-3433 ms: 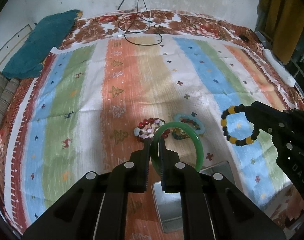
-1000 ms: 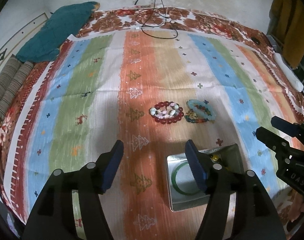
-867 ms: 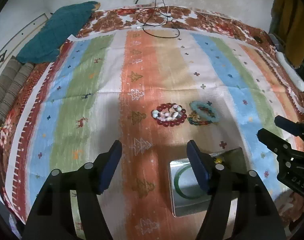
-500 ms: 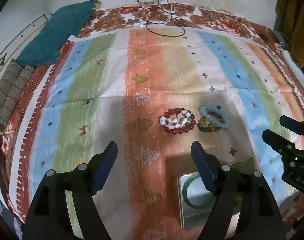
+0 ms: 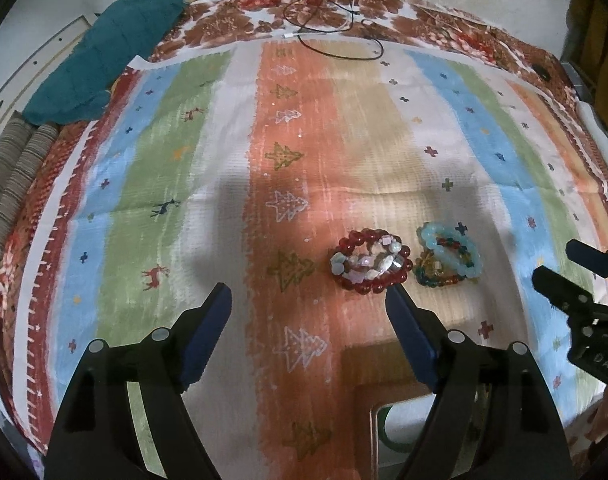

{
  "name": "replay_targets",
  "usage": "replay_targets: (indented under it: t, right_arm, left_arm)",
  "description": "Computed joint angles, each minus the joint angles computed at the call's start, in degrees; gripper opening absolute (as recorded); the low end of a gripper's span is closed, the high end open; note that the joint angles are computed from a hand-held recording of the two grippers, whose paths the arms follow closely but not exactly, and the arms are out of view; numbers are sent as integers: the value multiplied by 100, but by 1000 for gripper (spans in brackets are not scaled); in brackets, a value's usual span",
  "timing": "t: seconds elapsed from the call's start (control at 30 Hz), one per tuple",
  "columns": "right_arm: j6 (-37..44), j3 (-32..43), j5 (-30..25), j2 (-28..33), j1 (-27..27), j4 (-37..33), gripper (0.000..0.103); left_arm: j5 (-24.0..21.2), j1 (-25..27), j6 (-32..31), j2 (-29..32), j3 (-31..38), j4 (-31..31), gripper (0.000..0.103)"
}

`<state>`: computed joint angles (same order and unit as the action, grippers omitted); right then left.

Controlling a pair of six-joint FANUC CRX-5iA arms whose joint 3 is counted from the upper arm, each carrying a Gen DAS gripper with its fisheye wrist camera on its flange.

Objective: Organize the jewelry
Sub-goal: 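Move both tools back toward the remaining bracelets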

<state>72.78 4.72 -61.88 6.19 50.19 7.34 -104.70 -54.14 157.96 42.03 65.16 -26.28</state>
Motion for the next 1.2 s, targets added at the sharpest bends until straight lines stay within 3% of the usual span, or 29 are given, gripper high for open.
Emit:
replay_targets:
  t: [0.27,0.4,0.57,0.93,1.2]
  right_arm:
    - [97,233,-96,305,-81,-98,68]
    - [159,325,-126,406,-112,-166,68]
    - [222,460,-223,587,-157,-227,68]
    - [292,656,-302,871,-186,-257,67]
    - [264,762,-394,1091,-198,-171,57]
  left_arm:
    - [137,158,-100,79,-63,190,79]
    - [606,298,120,-131,-598,475,77]
    - [721,401,148,-151,-815,625,76]
    - [1118,576,26,-169,-1066,881,68]
    - [1503,686,66,-284,-1431,1117,57]
